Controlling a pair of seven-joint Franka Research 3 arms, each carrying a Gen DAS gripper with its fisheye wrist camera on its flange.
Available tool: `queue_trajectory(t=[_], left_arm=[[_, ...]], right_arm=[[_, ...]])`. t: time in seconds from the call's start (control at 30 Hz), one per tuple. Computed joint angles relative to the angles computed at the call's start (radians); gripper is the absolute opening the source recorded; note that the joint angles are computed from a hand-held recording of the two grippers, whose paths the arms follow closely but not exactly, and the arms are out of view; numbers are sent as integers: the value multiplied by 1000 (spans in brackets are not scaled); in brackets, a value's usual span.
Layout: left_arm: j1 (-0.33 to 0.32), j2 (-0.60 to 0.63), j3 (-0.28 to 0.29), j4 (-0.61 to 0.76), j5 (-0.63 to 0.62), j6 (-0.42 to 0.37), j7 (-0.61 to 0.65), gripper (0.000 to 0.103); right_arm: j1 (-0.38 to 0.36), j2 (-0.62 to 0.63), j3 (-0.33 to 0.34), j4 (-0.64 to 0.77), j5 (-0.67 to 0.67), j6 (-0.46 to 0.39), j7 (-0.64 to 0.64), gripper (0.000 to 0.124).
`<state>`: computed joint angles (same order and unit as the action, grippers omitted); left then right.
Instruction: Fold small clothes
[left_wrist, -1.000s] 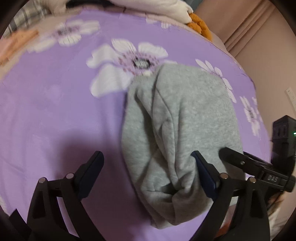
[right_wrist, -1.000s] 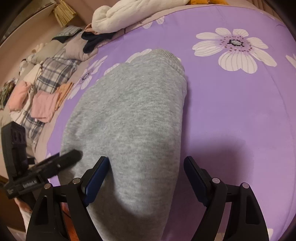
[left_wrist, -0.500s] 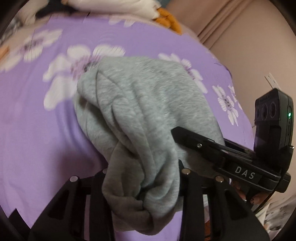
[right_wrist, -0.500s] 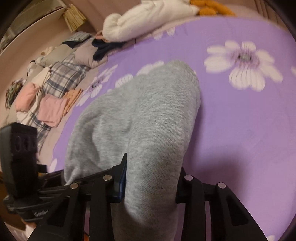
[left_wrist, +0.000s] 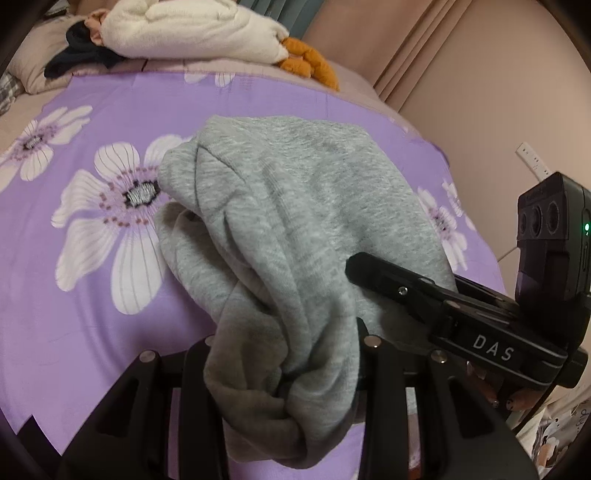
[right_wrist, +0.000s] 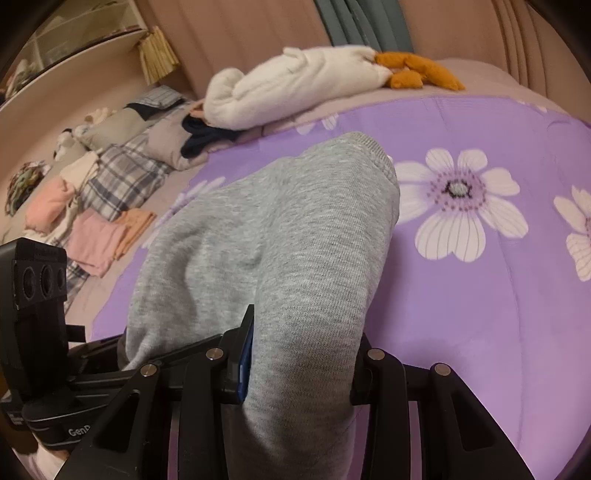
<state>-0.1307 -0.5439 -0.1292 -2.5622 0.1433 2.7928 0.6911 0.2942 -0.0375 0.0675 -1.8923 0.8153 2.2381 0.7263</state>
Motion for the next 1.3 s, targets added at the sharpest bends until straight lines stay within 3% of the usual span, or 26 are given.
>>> queue_trajectory(t=[0.23, 0.3, 0.47, 0.53, 0.67, 0.77, 1.03, 1.3], left_arm=[[-1, 75, -10, 37, -4, -63, 6, 39], [7, 74, -20, 42, 10, -82, -2, 50], [10, 60, -17, 62, 16, -143, -11, 70], [31, 25, -46, 61, 52, -179, -40, 82], [59, -57, -91, 69, 136, -253, -108, 103], [57, -123, -96, 61, 165, -271, -141, 102], [44, -204, -133, 100, 223, -388, -214, 103], [6, -241, -152, 110, 234, -472, -256, 103]], right_arm=[[-7, 48, 5, 4, -83, -11, 86, 39], [-8, 48, 6, 2, -95, -7, 95, 42], [-7, 27, 8, -8, -162, 26, 160, 64], [-6, 5, 6, -27, -169, 61, 159, 75], [-8, -63, -6, -70, -144, 125, 117, 85], [-3, -124, -13, -106, -153, 186, 102, 90], [18, -225, -43, -161, -99, 207, 52, 93], [26, -283, -46, -223, -132, 251, 55, 94]])
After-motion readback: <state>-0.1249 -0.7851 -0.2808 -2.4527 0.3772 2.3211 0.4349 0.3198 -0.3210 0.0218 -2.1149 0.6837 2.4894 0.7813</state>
